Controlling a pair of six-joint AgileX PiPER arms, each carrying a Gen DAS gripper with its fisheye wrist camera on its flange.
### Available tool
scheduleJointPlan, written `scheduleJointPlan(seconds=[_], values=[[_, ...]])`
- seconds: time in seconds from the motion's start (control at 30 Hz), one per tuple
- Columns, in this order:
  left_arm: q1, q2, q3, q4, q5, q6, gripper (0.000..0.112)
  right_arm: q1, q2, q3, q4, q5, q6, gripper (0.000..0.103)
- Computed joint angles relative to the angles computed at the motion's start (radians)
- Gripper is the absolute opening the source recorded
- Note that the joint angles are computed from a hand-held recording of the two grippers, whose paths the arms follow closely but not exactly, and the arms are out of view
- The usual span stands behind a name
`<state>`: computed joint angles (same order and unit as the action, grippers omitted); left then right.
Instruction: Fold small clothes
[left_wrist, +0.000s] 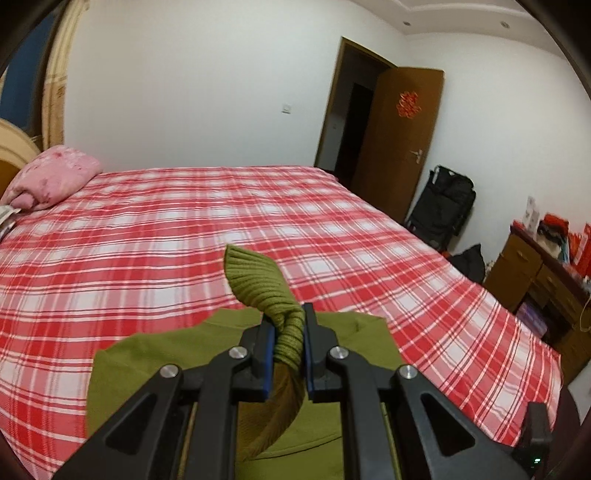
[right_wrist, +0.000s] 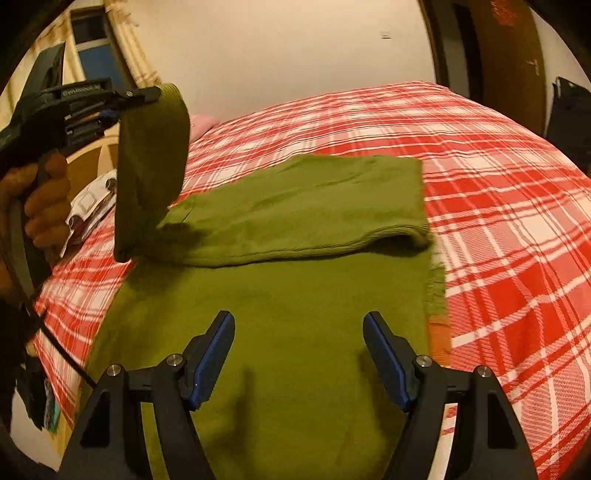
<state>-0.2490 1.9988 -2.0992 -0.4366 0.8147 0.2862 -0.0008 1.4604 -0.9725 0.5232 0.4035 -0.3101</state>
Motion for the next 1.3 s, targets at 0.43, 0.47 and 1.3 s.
scheduleJointPlan(seconds=[0.43,0.47,1.3], values=[[-0.126,0.062,0.071,0.135,-0.064,-0.040,0.027,-0.037,0.014,0.024,0.027,-0.031,0.001,0.073],[-0.129,0.056,0.084,0.132,-0.068,-0.028,0.034,-0.038,0.017,0.025,0.029,-0.032,0.001,0.073],[0.229,0.006,0.462,0.564,-0.297,-0.135,0.085,-0.093,0.357,-0.453,-0.037,0.283,0.210,0.045]])
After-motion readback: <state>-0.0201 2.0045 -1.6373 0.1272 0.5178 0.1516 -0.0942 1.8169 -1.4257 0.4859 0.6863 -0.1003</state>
